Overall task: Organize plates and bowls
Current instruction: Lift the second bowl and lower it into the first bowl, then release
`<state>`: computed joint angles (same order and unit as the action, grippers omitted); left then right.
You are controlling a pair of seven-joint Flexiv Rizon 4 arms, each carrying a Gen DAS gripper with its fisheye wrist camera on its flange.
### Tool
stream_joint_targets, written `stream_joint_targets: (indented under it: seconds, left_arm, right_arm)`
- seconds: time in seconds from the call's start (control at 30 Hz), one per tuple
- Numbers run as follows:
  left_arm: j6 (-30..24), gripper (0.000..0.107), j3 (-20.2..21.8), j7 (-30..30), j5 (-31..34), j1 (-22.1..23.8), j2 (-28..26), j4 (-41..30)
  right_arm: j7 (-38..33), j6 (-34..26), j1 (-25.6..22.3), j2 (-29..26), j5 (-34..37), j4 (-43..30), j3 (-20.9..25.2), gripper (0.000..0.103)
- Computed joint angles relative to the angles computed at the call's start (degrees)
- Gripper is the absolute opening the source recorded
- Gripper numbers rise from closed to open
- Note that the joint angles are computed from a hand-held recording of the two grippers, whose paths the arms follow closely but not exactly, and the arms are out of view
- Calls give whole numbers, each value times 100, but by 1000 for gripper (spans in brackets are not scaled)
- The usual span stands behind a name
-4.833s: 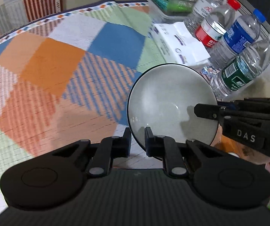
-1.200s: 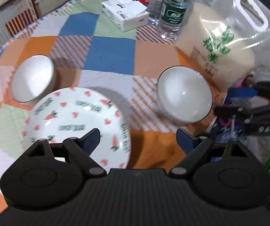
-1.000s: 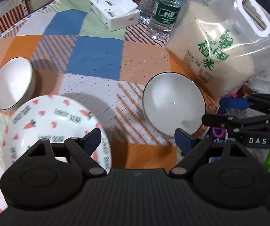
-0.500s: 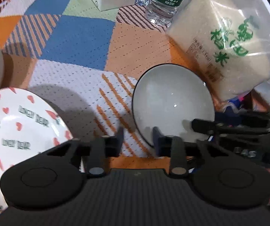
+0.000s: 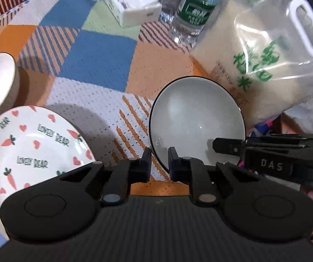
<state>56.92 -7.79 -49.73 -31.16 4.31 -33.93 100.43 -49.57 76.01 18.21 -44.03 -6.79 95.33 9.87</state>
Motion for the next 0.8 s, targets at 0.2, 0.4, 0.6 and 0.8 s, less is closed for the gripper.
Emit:
stream_joint_targets:
  seconds: [0.2, 0.4, 0.6, 0.8]
  left_arm:
    - [147, 14, -81, 280, -297, 126, 357, 208]
    - [95, 14, 31, 368, -339, 154, 572, 181]
    - [113, 14, 147, 403, -452, 252, 668, 64]
    - [-53, 14, 344, 197, -321, 424, 567, -323]
  right_arm:
    - [-83, 71, 62, 343, -125, 66, -66, 19]
    - [-265, -308, 96, 517, -237, -225, -25, 19]
    - [-544, -576, 210, 425, -317, -759, -6, 19]
    - [-994, -1098, 336, 52, -319, -1698, 124, 19]
